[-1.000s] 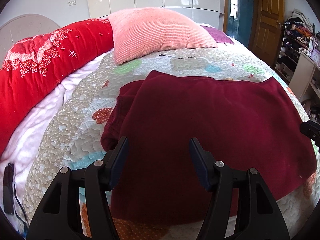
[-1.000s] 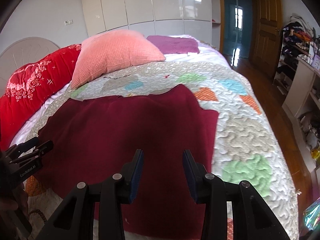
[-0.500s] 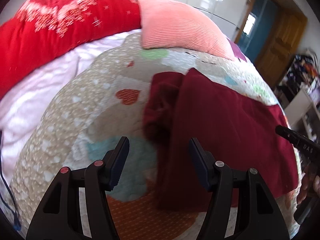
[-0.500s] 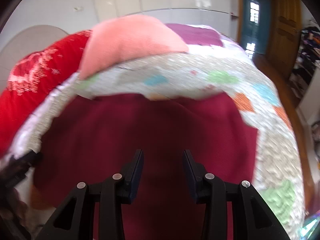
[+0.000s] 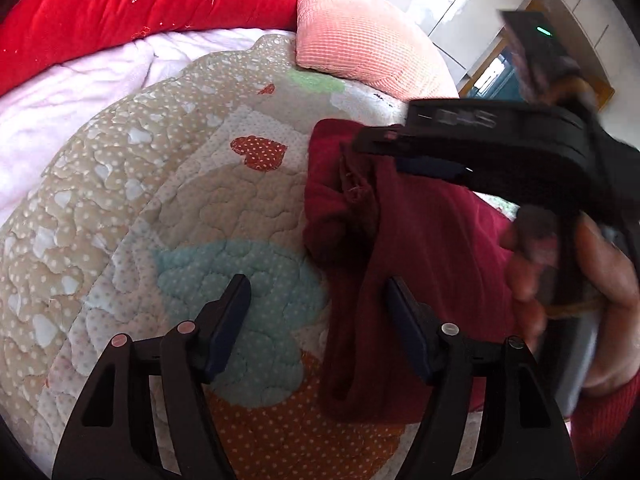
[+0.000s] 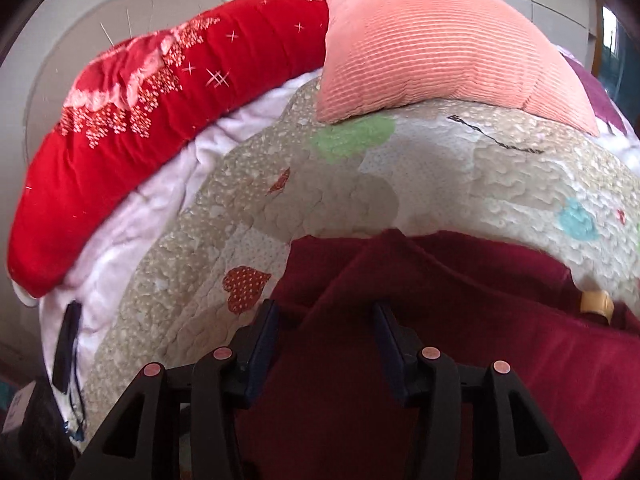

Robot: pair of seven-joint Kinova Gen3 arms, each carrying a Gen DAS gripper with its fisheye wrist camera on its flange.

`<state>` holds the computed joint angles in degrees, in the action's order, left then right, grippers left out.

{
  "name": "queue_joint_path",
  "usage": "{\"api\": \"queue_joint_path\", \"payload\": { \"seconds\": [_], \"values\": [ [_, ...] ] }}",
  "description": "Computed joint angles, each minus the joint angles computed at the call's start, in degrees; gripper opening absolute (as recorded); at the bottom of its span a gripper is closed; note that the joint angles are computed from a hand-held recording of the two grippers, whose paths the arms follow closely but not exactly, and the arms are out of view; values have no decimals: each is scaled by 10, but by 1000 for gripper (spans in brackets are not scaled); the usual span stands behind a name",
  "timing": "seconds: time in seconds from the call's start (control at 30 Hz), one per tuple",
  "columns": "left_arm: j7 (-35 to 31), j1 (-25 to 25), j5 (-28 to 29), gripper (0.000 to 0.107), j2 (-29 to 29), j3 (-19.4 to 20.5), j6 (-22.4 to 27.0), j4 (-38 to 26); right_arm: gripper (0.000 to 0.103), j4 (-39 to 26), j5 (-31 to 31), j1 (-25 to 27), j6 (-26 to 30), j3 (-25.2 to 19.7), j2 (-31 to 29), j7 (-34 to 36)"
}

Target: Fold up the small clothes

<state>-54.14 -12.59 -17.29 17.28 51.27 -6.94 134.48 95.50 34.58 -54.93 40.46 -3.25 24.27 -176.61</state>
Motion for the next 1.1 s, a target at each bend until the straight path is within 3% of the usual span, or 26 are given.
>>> {"api": "queue_joint_path", "payload": {
  "seconds": [0.23,0.37,0.5,0.93,1.0,1.1],
  "values": [
    [17,-149,-57,70,74,140,-41,22,57,-86,-68,29,64,-16,49,96],
    [25,-173,-78,72,96,163,-52,27,61,-121,-92,27,106,-14,70,144],
    [20,-137,-61,72,92,138,-30,13,67,-163,-109,23,146,-11,101,183],
    [16,-78,-37,72,54,93,-30,9,70,-163,-106,4,139,10,108,169],
    [18,-73,-39,72,52,89,-31,10,68,-161,-104,3,138,10,107,169],
    [22,-27,-34,72,42,46,-39,6,52,-153,-92,-10,140,20,103,160]
  ]
}}
